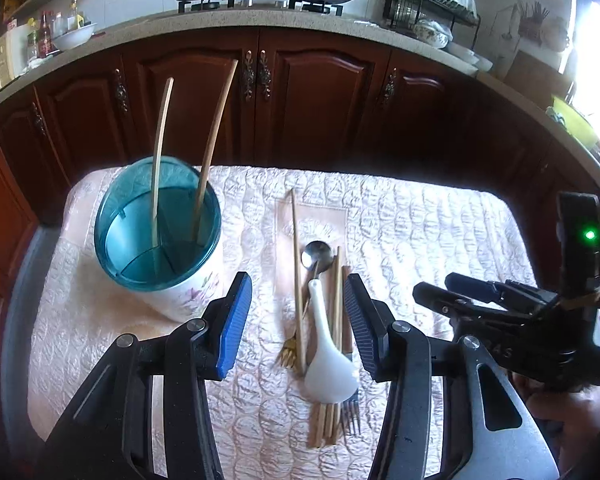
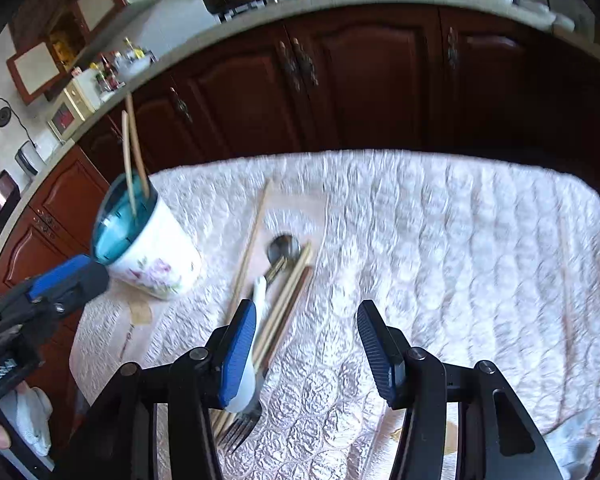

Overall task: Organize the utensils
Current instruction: 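Move both tools back over the remaining utensils, then grasp a wooden chopstick with the left tool while the right tool grasps a brown-handled fork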

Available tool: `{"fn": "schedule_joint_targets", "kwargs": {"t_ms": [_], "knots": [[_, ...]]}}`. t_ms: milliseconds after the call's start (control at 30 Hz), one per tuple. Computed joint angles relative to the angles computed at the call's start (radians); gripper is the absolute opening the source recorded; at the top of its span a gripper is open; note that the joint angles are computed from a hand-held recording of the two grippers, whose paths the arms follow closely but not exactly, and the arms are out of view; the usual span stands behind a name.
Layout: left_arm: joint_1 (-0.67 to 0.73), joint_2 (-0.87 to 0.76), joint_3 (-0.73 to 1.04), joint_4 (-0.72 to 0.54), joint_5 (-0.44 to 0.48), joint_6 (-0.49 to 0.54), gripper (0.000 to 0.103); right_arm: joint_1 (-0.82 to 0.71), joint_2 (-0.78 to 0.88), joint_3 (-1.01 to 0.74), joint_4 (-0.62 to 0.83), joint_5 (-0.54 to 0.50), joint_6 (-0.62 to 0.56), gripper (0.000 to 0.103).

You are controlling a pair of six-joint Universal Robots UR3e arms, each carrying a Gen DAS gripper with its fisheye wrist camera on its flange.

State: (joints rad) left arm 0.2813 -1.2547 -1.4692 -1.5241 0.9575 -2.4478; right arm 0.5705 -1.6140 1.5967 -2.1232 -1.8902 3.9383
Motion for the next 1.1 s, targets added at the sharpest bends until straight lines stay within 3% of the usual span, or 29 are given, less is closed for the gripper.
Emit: {"fn": "schedule_joint_targets", "kwargs": {"t_ms": [633, 867, 967, 1100], "knots": [[-0.037, -0.021, -0.026, 0.088, 0.02, -0.043, 0.047, 0.019, 0.046, -0.056, 0.032, -0.039, 0.01, 0.051], [-0.039, -0.029, -0.083, 0.144, 0.071, -0.044, 0.047, -0.029, 0.06, 0.019, -0.075, 0.054, -0.016, 0.051], [-0.042, -0.034, -0.121, 0.176, 0.1, -0.046, 0.047, -0.064, 0.089, 0.051, -0.14, 0.122, -0.043, 0.042], [-0.052, -0.047, -0.163, 0.211, 0.124, -0.05, 0.047, -0.113, 0.161, 0.058, -0.176, 0.196, -0.075, 0.041]]}}
